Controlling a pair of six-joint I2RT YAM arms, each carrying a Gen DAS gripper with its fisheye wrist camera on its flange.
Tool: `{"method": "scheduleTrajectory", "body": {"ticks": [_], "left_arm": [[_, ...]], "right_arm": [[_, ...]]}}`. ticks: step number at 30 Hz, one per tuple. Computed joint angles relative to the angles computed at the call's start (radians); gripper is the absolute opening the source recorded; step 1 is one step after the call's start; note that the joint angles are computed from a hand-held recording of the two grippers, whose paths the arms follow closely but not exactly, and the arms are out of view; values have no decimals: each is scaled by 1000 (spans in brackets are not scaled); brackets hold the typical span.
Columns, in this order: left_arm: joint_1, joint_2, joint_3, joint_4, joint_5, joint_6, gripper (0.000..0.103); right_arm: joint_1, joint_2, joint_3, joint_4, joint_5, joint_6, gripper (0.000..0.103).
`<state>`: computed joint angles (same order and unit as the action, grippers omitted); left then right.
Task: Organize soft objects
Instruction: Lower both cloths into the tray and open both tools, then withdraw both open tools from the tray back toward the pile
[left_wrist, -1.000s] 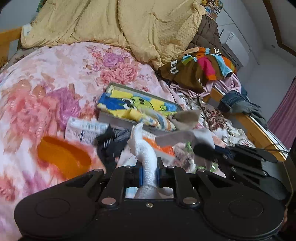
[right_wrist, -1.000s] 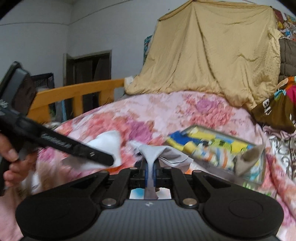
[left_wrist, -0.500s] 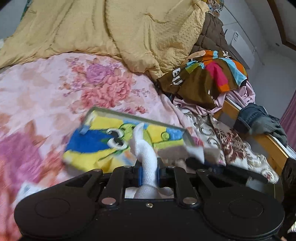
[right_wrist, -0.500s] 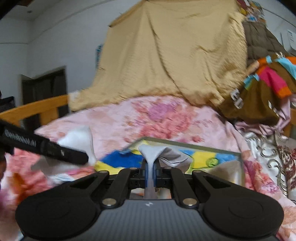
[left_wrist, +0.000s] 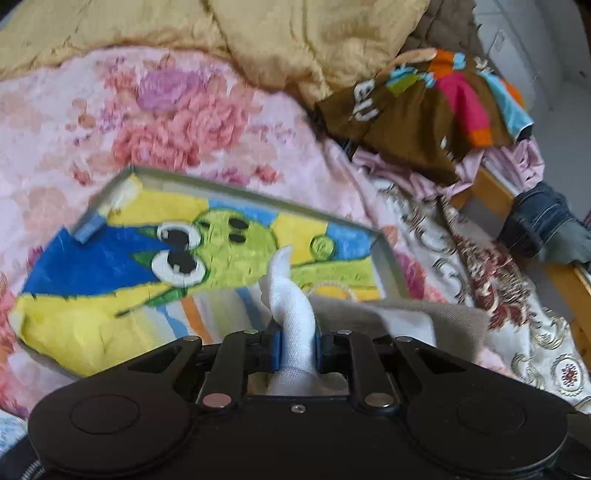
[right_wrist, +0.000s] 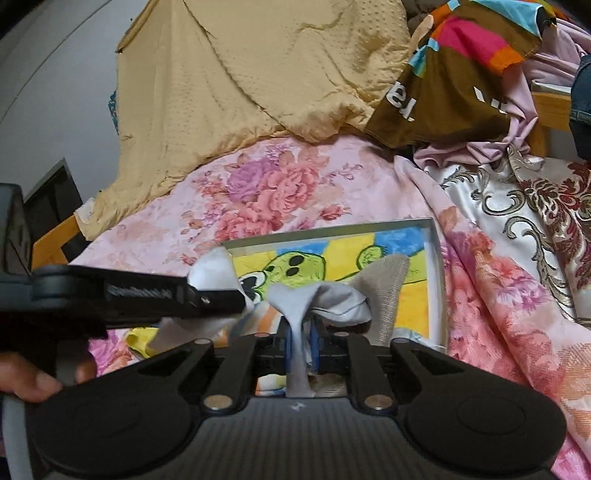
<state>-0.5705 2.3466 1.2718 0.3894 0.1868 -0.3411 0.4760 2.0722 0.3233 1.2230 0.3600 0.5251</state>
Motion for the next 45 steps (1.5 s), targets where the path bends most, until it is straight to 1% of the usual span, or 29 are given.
{"method": "scheduleTrajectory", "body": {"ticks": [3,5,6,8,9,11,12,13,14,16,19,20,22,26,28,30,32,35,39,41,45], "left_arm": [[-6,32,32,-34,-26,8,21],[-7,45,50,-59,-46,11,24],[-7,48,51,-60,-53,8,25],[-5,48,43,-52,-63,-2,34],[-4,43,33,-43,-71,-7,36],[-2,33,17,-33,-85,-15,46],[-2,27,9,-27,-92,-18,49],[0,19,-3,-16,-96,-20,53],[3,10,-16,-7,-97,-20,57],[6,-7,-36,3,-98,-19,62],[9,-41,-74,16,-101,-13,65],[10,-56,-90,21,-104,-8,67],[9,-88,-129,38,-113,3,72],[12,-169,-228,88,-132,24,82],[17,-213,-275,96,-135,21,86],[25,-261,-316,86,-129,14,87],[30,-308,-362,88,-130,5,91],[33,-384,-447,123,-142,15,98],[42,-492,-571,162,-142,26,101],[47,-539,-625,174,-141,35,102],[59,-639,-749,214,-136,49,102]], "right_arm": [[6,-10,19,-55,19,-3,18],[21,-11,27,-81,48,-5,29],[32,-16,27,-94,64,-3,32],[38,-10,32,-102,73,-3,45],[40,-7,34,-105,73,-1,47],[42,-12,38,-119,72,1,51],[43,-14,37,-120,74,-1,53],[45,-15,35,-118,76,-2,57],[45,-16,31,-114,74,0,59],[43,-17,28,-113,69,0,61],[44,-22,25,-114,65,-6,68],[47,-26,20,-110,66,-10,69],[60,-32,8,-98,89,-23,72],[95,-67,-35,-66,138,-39,83],[118,-94,-67,-39,163,-38,87],[153,-132,-91,-40,207,-28,90],[190,-155,-112,-28,258,-29,95],[260,-186,-148,-9,352,-32,98],[362,-211,-190,21,463,-7,102],[435,-241,-202,-8,537,25,103],[571,-312,-196,-125,670,93,103]]}}
